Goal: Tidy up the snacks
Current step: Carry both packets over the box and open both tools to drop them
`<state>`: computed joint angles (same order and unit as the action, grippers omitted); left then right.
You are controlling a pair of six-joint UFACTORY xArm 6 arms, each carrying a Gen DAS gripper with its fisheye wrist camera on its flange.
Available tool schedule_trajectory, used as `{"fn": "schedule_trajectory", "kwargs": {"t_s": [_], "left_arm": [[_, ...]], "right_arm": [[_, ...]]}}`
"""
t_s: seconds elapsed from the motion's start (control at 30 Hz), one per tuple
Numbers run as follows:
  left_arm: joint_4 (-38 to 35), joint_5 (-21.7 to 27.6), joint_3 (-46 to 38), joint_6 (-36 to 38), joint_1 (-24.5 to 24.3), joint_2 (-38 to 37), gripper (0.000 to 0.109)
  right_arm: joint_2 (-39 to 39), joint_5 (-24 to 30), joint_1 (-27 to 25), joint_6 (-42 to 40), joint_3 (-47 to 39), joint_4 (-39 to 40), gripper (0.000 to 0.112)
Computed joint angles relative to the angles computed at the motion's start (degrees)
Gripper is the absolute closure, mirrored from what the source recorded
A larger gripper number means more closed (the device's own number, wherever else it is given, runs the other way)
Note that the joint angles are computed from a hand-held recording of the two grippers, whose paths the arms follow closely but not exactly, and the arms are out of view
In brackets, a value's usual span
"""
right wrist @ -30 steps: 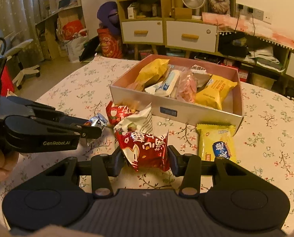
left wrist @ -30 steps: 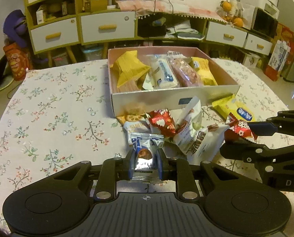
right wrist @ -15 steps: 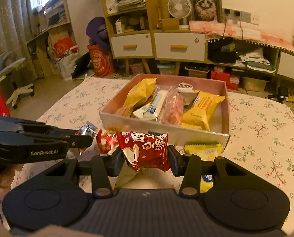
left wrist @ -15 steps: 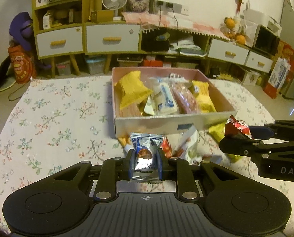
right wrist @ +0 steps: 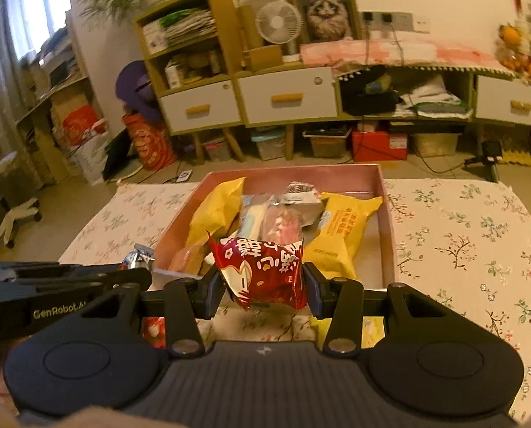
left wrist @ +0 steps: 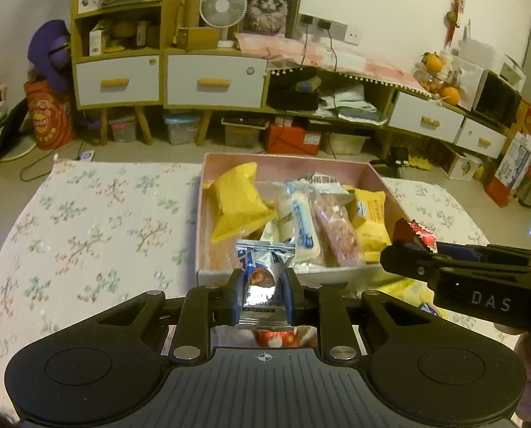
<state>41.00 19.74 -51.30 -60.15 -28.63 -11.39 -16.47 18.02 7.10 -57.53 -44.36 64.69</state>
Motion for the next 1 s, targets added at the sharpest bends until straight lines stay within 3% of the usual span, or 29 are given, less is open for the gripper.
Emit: {"fn": "schedule_trajectory", "kwargs": {"t_s": [0.23, 0.4, 0.7, 0.9, 1.0], "left_arm": [[-1.73, 0.78, -4.97, 3.24, 0.63, 5.50, 0.089], [-3.76, 1.14, -7.94, 6.34, 1.11, 9.55, 0.089], [-4.25, 0.39, -11.39, 7.70, 1.39, 14.47, 0.089], [-4.01, 0.14, -12.73, 7.52, 1.63, 16.19, 0.089], [-3.11, -0.25, -12.70, 7.10, 1.61, 16.20, 0.087]], "right_arm": [[4.90, -6.46, 0.66, 4.93, -2.37, -1.50, 0.070], [7.68, -6.15, 0.27, 9.25, -4.20, -2.17, 0.070], [10.51, -7.05, 0.19, 18.16, -4.37, -13.03, 0.070], [10.99, -6.87, -0.69, 18.87, -4.75, -12.75, 0.069], [10.66, -6.34, -0.73, 18.38, -4.71, -12.15, 0.063]]}}
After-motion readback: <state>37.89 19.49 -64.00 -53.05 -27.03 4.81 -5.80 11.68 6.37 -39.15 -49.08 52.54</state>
